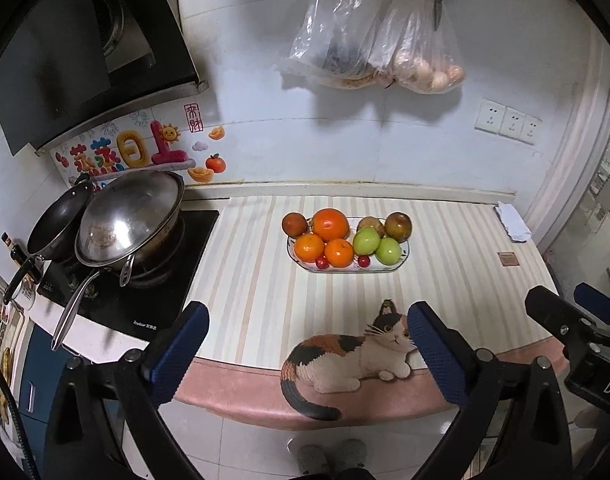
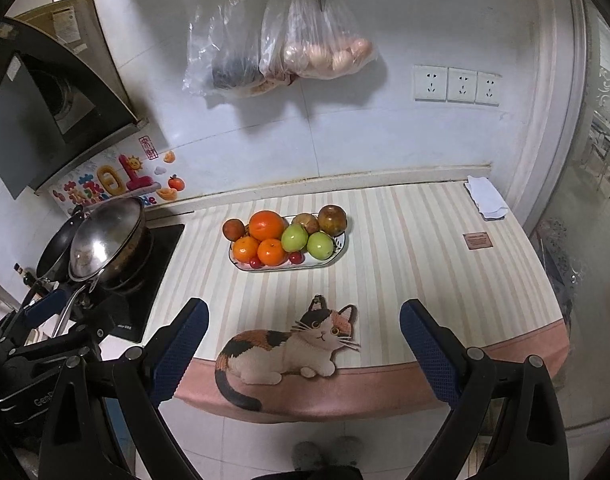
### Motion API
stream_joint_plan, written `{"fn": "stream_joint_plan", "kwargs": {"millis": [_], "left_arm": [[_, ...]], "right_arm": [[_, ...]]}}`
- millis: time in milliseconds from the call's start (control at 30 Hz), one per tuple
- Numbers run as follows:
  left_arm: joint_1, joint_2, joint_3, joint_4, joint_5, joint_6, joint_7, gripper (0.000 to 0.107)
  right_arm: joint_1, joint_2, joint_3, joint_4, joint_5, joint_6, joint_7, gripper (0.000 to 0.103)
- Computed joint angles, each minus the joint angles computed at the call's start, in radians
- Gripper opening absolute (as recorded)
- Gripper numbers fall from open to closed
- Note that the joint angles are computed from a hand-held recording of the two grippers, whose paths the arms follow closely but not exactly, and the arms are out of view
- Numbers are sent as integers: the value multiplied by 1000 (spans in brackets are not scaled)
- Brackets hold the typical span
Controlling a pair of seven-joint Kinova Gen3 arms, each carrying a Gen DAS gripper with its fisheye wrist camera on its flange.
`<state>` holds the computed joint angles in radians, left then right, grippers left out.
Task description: Organize fruits
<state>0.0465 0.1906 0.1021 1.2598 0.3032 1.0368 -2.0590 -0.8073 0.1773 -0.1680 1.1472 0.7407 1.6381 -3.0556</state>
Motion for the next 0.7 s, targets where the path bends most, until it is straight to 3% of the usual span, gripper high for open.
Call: {"fn": "stream_joint_plan", "kwargs": {"millis": [400, 700], "left_arm": [[44, 108, 3, -94, -95, 14, 87, 102], [59, 145, 3, -113, -134, 26, 119, 102]], "right_arm": [[121, 43, 53, 25, -91, -129, 100, 99], [157, 54, 71, 67, -152, -196, 119, 99]]}}
